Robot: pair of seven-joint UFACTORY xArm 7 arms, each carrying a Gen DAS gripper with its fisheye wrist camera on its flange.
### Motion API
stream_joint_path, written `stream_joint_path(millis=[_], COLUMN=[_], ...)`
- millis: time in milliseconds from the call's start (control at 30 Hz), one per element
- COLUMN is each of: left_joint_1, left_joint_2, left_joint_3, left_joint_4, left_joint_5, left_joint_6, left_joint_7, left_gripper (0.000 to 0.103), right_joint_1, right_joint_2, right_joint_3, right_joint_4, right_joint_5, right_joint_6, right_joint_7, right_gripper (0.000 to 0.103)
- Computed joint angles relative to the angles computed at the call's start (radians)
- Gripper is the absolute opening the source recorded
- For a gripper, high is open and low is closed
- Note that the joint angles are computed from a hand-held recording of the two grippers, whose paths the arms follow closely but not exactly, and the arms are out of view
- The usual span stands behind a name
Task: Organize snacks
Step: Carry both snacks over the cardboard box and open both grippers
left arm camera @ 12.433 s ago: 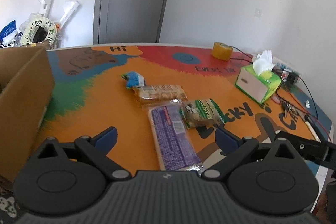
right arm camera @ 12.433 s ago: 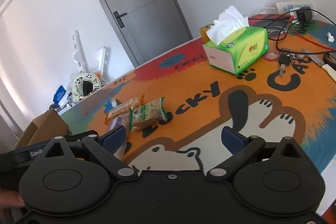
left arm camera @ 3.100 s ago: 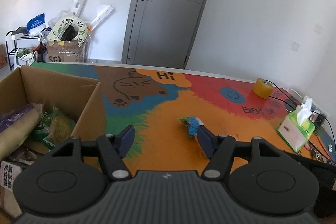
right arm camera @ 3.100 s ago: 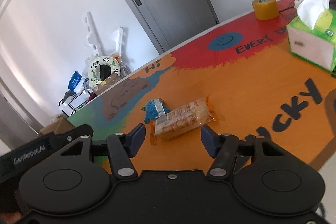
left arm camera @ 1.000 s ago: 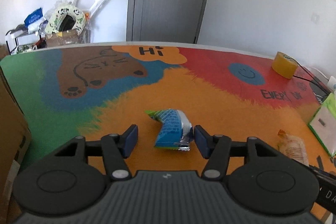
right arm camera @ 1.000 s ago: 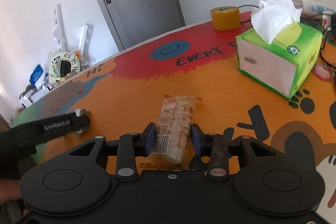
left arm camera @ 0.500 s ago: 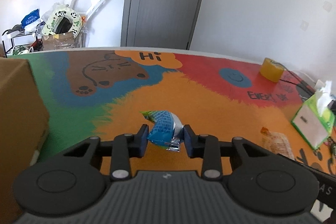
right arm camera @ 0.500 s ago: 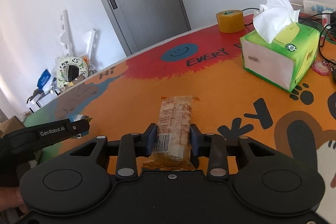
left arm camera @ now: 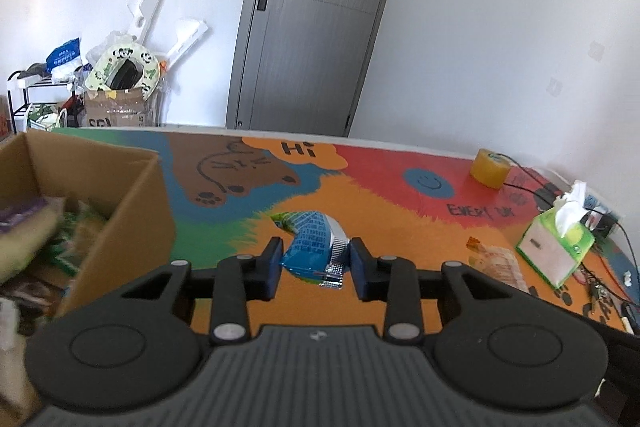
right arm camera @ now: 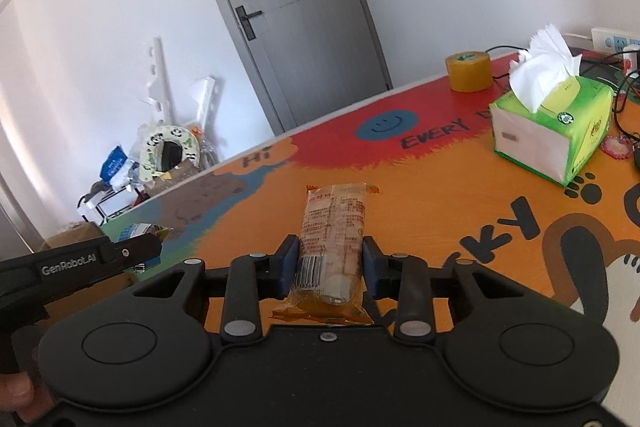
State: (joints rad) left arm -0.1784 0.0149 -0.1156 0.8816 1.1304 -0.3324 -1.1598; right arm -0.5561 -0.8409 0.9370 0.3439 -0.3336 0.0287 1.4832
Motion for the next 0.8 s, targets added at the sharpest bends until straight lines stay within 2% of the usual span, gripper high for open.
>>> stream_joint_path(millis=[100,300,533,667,800], left_joint_1=[0.011,-0.001,0.005,0.029,0.068], left_joint_2=[-0.033,-0.110,-0.189,-0.222,-0.240], left_joint_3=[0.025,0.080,0.144,0.186,0.197], left_joint_4=[-0.017,-0.086,-0.146,-0.161,-0.161], left_joint_5=[0.065,0.039,0.076,0.140,0.186], left_joint_6=[-0.036,-0.091,-0.147,-0.187,-0.213], left_joint_7=[-0.073,-0.034,-0.048,-0.088,-0.123], left_gripper=[0.034,0.034,0.034,0.034,0.034], right_joint_1=[0.014,0.045,0.063,0.066,0.057], right_joint_2=[-0.019,-0.047,-0.064,-0.064,-0.063], right_joint_3=[0.003,0.013,0.030,0.048,0.068], right_joint_4=[0.003,0.015,0.041,0.067,0.094], right_joint_5=[0.002,0.007,0.005,0.005,0.006], right_joint_6=[0.003,0.011,0.010,0.013,0.012], right_joint_7=[0.007,0.022,0.032,0.031,0.029], right_gripper=[0.034,0.034,0.034,0.034,0.034])
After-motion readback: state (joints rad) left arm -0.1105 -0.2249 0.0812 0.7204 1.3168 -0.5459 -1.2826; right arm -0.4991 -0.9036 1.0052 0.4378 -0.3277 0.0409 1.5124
